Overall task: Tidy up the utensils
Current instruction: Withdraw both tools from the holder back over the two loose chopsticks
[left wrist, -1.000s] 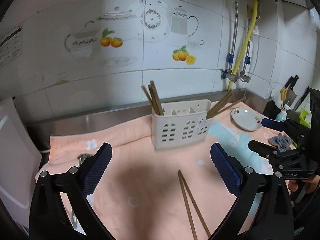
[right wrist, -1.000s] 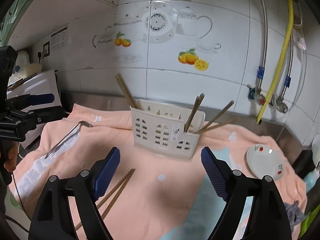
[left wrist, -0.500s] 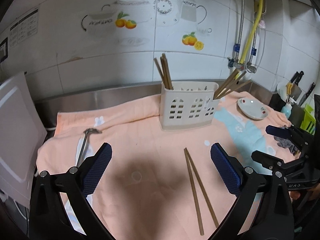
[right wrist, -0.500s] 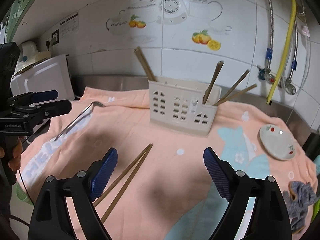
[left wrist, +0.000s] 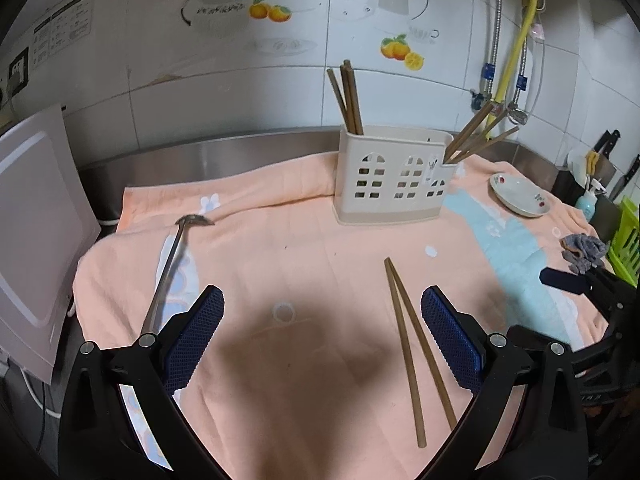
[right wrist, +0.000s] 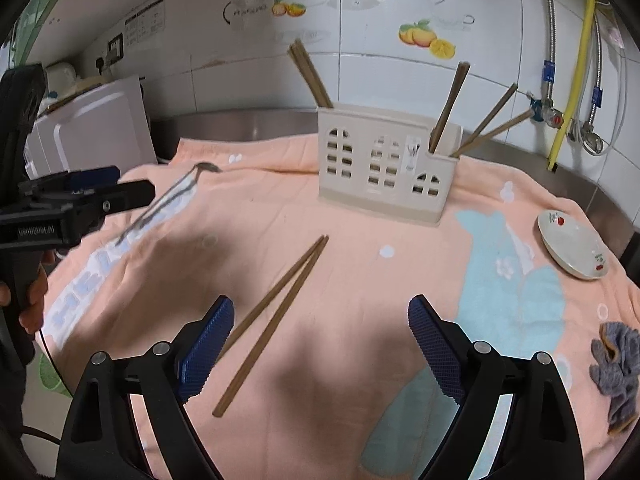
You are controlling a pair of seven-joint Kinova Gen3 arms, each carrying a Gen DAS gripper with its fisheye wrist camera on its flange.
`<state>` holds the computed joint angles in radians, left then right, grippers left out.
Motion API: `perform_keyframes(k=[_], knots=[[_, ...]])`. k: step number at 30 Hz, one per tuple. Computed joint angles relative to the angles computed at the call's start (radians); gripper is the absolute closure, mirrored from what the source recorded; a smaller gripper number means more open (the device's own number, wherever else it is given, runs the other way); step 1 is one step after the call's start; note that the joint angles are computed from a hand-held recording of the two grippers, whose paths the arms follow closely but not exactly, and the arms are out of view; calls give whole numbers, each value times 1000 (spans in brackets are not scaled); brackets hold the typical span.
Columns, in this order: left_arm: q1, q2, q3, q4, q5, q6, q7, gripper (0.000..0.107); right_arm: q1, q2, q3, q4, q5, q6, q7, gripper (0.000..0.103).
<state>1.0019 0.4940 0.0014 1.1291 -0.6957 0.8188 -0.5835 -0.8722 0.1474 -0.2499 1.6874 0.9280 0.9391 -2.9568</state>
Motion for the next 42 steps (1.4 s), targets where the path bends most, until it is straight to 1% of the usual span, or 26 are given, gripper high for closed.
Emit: perform_keyframes(k=[4, 8, 10, 11, 13, 14, 16, 20, 22, 23, 25, 27, 30, 34, 38, 40, 42], knots=[[-4, -5, 0, 24, 7, -5, 16, 10, -8, 15, -3, 8, -20, -8, -23, 18], [-3, -9, -3, 40, 2, -9, 34, 10, -17, 32, 2, 10, -46, -34, -26, 24], [-4, -13, -3, 49, -3, -10, 42, 10, -30, 46, 5, 4, -53, -34, -31, 30], [-3, -14, -3, 54, -6, -10, 46, 10, -33, 51, 8, 3, -59, -39, -30, 32], [-5, -18, -3, 64, -11, -13, 55, 10, -38, 63, 12, -2, -79, -57, -24, 38], [-7, -21, -1, 70, -12, -17, 60, 10, -41, 68, 16, -5, -86, -61, -22, 39], [-13, -26, 3, 82, -12, -25, 66, 10, -46, 78, 23, -9, -104, -75, -19, 47], [-21, -30, 9, 95, -12, -36, 70, 10, -44, 87, 36, -11, -147, -116, -6, 59], [-23, -32, 10, 102, -12, -42, 74, 10, -46, 92, 42, -13, -163, -131, 0, 66], [-24, -34, 9, 109, -12, -46, 78, 10, -43, 95, 44, -15, -178, -141, 10, 68], [-28, -36, 11, 116, -10, -54, 81, 10, -54, 106, 55, -25, -193, -134, 15, 75], [-31, -37, 13, 123, -9, -63, 82, 10, -40, 109, 54, -25, -229, -158, 34, 80], [-37, -39, 15, 129, -4, -69, 79, 10, -38, 116, 65, -28, -259, -171, 42, 83], [-44, -42, 19, 141, 7, -81, 76, 10, -43, 127, 79, -44, -282, -160, 46, 83], [-50, -41, 24, 146, 21, -90, 65, 10, -58, 140, 91, -61, -278, -133, 38, 86], [-52, -41, 25, 148, 27, -96, 60, 10, -69, 149, 95, -73, -268, -113, 38, 90], [-54, -40, 26, 147, 34, -99, 53, 10, -72, 149, 97, -73, -263, -106, 35, 90]])
